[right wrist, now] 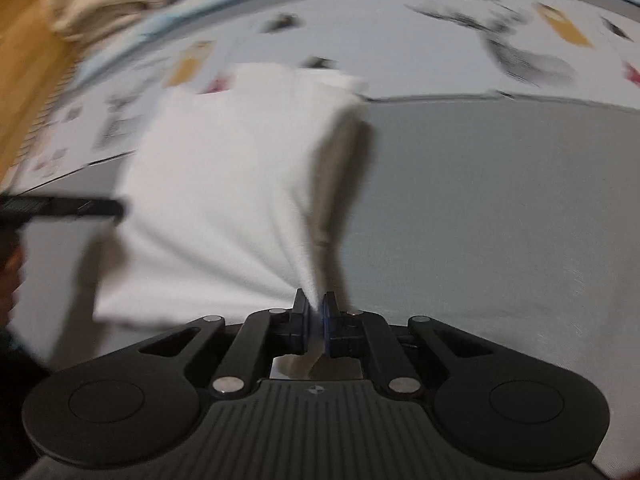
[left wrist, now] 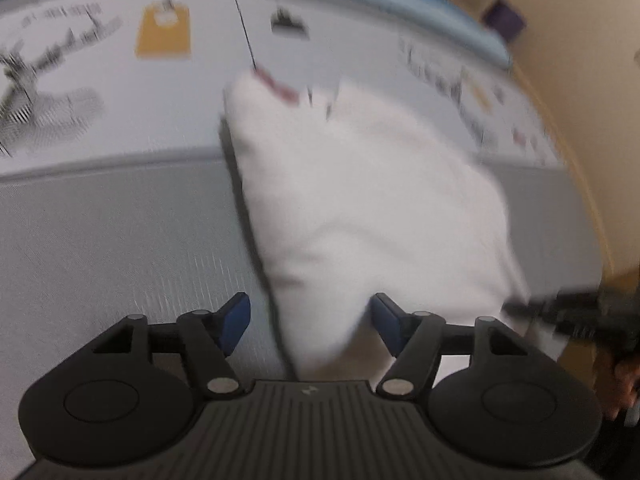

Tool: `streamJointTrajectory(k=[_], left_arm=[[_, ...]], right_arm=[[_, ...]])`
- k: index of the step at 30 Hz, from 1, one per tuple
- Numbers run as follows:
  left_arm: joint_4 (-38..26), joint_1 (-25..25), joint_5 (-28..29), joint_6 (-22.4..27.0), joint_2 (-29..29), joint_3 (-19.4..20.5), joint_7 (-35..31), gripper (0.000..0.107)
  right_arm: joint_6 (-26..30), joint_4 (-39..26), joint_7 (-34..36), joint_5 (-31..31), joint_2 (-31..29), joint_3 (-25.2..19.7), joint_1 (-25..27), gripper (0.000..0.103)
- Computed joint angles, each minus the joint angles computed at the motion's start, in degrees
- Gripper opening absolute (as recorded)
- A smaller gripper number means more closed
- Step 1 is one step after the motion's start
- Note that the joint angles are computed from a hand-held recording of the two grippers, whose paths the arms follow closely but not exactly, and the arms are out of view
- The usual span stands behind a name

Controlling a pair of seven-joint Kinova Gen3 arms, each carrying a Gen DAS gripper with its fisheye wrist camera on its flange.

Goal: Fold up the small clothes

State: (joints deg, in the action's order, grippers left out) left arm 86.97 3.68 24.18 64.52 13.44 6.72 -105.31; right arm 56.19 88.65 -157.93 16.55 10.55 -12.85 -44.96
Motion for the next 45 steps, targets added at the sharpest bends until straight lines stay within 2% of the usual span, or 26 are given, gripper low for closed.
streamJointTrajectory(k=[2, 3, 4, 5, 7, 8, 10, 12, 14, 21, 24, 26, 27, 28, 30, 32, 34, 36, 38, 40, 41, 43, 45], left_arm=[[-0.8, 2.5, -3.1, 0.7, 0.5, -1.0, 1.4, 0.072], [-1.5, 2.1, -3.3, 1.2, 0.7, -0.7, 2.1, 0.072], [-2.0, 0.8, -2.5, 1.7, 1.0, 0.1, 2.4, 0.072], [-2.0, 0.1, -0.8, 1.6, 1.0, -0.2, 2.2, 0.072], [-1.1, -1.3, 2.1, -0.5, 0.4, -0.5, 2.1, 0.072], [-1.0, -1.8, 3.1, -1.2, 0.4, -0.6, 2.6, 0.073], [-1.1, -2.2, 4.1, -1.8, 1.2, -0.8, 4.2, 0.073], [-1.6, -1.7, 3.7, -2.3, 2.1, -0.8, 7.0, 0.073], [-2.0, -1.6, 3.9, -2.6, 3.0, -0.5, 8.7, 0.073], [-2.0, -1.8, 4.6, -4.1, 5.3, 0.6, 10.5, 0.073], [-2.3, -2.1, 4.8, -4.4, 5.8, 0.9, 10.0, 0.071], [-2.4, -2.0, 4.8, -4.9, 5.9, 1.1, 9.9, 0.062], [-2.6, -1.9, 4.7, -5.1, 6.0, 1.1, 9.9, 0.046], [-2.9, -2.2, 5.0, -5.1, 6.0, 1.2, 9.3, 0.038], [-2.9, -2.7, 5.4, -6.7, 4.9, 1.4, 7.4, 0.032], [-2.0, -2.9, 4.8, -10.6, 1.9, 1.1, 5.5, 0.032], [-0.3, -4.3, 6.9, -15.1, -0.9, 0.6, 1.5, 0.035], [0.9, -4.6, 10.2, -17.5, -3.0, -2.7, -1.8, 0.060], [0.6, -6.6, 10.3, -16.2, -2.9, -3.2, -1.8, 0.064], [-0.5, -10.4, 9.7, -11.8, -1.5, -1.3, -0.1, 0.064], [-1.3, -10.8, 8.7, -9.5, -0.5, -1.2, 1.3, 0.064], [-3.6, -8.5, 4.4, -5.6, 1.4, -3.2, 4.1, 0.064], [-4.7, -7.2, 0.7, -3.7, 2.7, -4.0, 6.5, 0.064]], right_arm=[[1.9, -1.1, -0.5, 1.0, 0.4, -2.6, 1.9, 0.013], [1.4, -1.1, -1.7, 1.4, 0.0, -4.3, 3.3, 0.016], [0.0, -0.5, -3.8, 2.6, -0.6, -5.0, 3.7, 0.025], [-2.3, 0.9, -6.1, 4.6, -1.5, -4.5, 3.2, 0.037], [-6.1, 3.2, -10.8, 8.8, -3.3, -0.5, -0.5, 0.050], [-7.8, 3.9, -13.1, 9.8, -3.7, 2.0, -2.1, 0.051], [-10.5, 4.8, -17.7, 10.8, -3.1, 3.8, -2.4, 0.051], [-9.9, 3.0, -19.8, 11.2, -0.7, 2.1, 0.0, 0.051], [-8.9, 0.3, -19.2, 9.4, 2.2, 2.2, 1.2, 0.052], [-11.4, -1.5, -17.3, 3.0, 6.8, 4.8, 2.5, 0.057], [-12.7, -1.6, -17.0, 2.3, 7.6, 5.9, 2.1, 0.054], [-13.9, -1.2, -18.0, 3.0, 7.6, 5.3, 2.6, 0.042], [-13.5, -1.5, -19.1, 4.6, 7.9, 3.4, 3.7, 0.039], [-12.7, -2.1, -19.8, 6.3, 8.2, 1.8, 4.5, 0.034], [-13.0, -2.2, -23.4, 10.2, 8.4, 1.8, 3.4, 0.029], [-16.8, -0.4, -28.1, 14.6, 7.5, 6.0, -0.6, 0.027], [-20.7, -0.2, -31.7, 19.2, 7.0, 11.3, -5.8, 0.030], [-21.1, -2.0, -34.7, 23.9, 7.8, 16.2, -11.2, 0.037], [-17.7, -3.4, -38.7, 28.5, 8.9, 19.6, -15.4, 0.051], [-15.9, -4.1, -39.4, 30.4, 10.0, 19.2, -15.4, 0.051], [-16.3, -4.1, -38.3, 29.9, 10.0, 17.4, -13.8, 0.051], [-20.0, -3.7, -34.4, 26.4, 9.2, 12.2, -8.5, 0.051], [-24.7, -3.0, -29.8, 22.8, 9.2, 7.0, -3.3, 0.051]])
